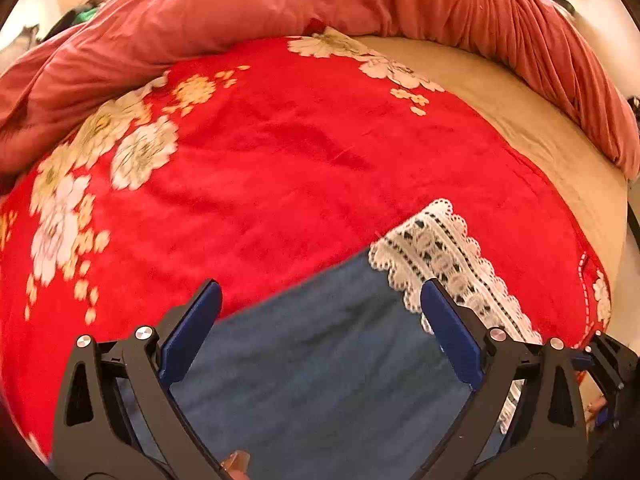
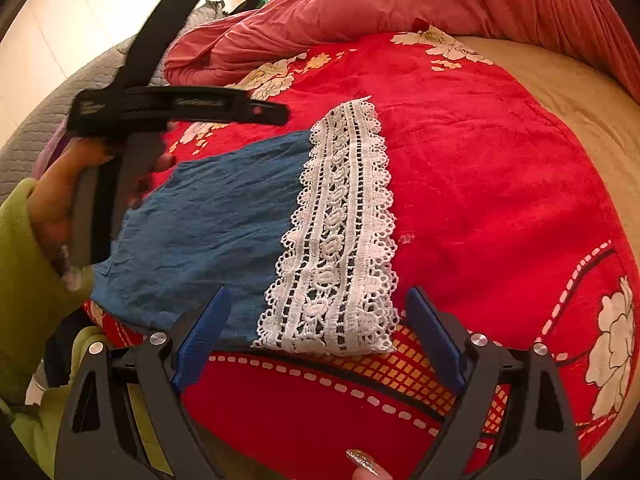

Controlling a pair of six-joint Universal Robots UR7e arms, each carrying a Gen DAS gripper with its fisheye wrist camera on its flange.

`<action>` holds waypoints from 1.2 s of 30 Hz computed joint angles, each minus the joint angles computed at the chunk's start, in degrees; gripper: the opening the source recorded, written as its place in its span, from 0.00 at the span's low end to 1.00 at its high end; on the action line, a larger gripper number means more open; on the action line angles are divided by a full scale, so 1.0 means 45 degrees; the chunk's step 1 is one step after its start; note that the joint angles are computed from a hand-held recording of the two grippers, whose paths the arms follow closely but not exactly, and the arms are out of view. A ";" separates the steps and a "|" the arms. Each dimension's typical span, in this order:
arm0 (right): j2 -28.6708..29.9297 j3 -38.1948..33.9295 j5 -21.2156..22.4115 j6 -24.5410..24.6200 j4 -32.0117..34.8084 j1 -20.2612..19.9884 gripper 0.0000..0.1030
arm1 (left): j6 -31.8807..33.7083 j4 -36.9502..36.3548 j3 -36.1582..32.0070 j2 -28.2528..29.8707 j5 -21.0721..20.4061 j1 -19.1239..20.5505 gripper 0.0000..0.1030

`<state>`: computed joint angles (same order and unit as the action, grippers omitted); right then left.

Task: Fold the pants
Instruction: 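Grasp the lace hem end with the right tool while the left tool grasps denim beside it, then lift the hem end with both tools and fold it over toward the waistband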

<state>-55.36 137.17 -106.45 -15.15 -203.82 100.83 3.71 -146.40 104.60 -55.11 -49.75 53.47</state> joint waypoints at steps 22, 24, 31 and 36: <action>0.0625 -0.1042 0.0530 -0.0335 0.0895 -0.0171 0.43 | 0.0925 0.0074 -0.0616 0.0865 -0.3205 0.1106 0.20; 0.0603 -0.1098 0.0597 -0.0376 0.1077 -0.0133 0.35 | 0.1210 -0.0038 -0.0462 0.0819 -0.3067 0.0989 0.15; 0.0553 -0.1281 0.0603 -0.0716 0.1117 0.0406 0.29 | 0.1093 -0.0807 0.0110 0.0063 -0.3951 0.1197 0.07; 0.0513 -0.1446 0.0763 -0.1137 0.1113 0.0888 0.29 | 0.0988 -0.1668 0.0545 -0.0751 -0.5060 0.1459 0.07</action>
